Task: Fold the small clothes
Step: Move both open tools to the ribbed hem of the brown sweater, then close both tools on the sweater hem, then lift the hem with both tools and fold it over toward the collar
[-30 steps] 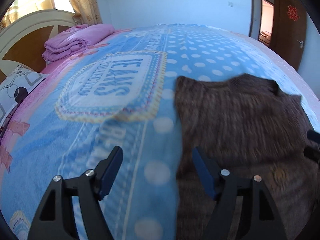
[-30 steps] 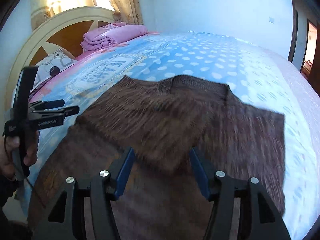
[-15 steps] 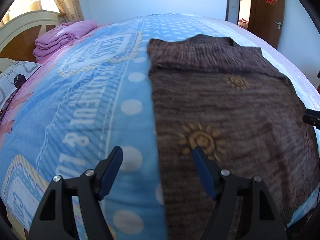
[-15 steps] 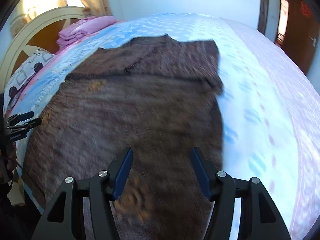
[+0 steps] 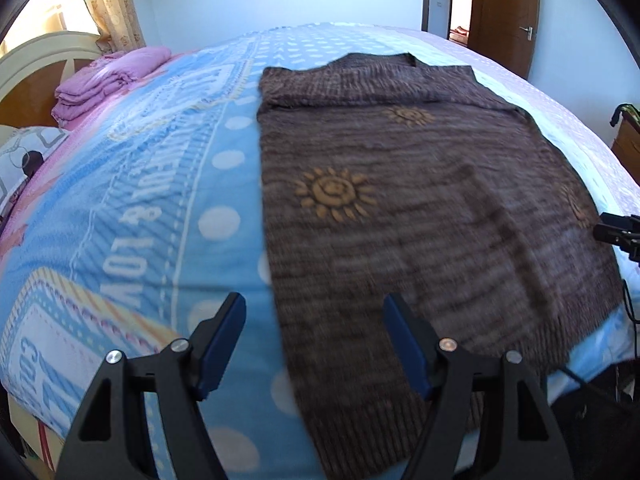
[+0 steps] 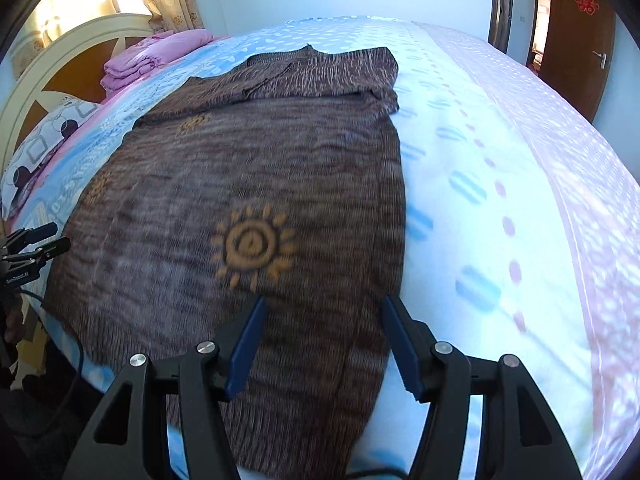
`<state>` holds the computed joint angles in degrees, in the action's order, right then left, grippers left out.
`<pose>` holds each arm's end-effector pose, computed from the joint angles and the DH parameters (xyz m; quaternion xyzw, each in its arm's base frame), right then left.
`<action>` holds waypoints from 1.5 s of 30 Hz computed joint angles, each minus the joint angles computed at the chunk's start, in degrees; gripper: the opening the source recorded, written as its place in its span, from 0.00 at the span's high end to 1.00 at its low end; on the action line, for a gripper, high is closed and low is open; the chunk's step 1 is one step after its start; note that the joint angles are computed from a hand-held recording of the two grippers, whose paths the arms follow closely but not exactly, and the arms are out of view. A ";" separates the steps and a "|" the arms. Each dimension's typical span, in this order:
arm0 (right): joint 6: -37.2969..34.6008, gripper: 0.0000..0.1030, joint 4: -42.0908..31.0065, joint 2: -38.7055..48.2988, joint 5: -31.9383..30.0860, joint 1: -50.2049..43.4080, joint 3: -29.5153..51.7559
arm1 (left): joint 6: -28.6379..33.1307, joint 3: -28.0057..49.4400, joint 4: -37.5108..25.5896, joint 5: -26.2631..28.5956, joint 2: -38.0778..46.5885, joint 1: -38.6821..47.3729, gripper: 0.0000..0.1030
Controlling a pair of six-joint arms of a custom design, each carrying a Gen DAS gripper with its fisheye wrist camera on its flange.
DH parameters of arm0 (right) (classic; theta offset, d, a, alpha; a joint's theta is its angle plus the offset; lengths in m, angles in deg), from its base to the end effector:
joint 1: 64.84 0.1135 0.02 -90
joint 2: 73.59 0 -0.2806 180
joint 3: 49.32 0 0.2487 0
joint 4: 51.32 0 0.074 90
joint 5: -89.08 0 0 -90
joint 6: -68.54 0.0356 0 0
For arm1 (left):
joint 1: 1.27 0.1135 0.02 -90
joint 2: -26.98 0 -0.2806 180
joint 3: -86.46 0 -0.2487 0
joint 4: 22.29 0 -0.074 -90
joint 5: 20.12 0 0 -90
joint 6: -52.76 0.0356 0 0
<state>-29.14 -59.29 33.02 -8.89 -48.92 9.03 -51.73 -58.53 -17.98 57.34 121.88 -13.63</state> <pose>0.3126 0.0943 0.1060 -0.2150 0.9303 0.0871 0.2842 0.2265 -0.0417 0.0882 -0.0500 0.9487 0.0332 0.3103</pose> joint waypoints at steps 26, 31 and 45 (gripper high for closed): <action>2.98 0.41 7.12 -7.54 -9.93 -6.97 -15.77 | -6.99 -7.11 -1.86 10.19 -4.86 0.25 0.50; 2.40 0.54 6.20 -7.51 -10.83 -7.46 -15.60 | -5.98 -7.63 0.91 9.33 -3.53 0.24 0.58; 4.10 0.93 9.40 -13.72 -22.76 -11.15 -18.16 | -1.17 -11.26 -6.13 12.97 -28.34 5.10 0.92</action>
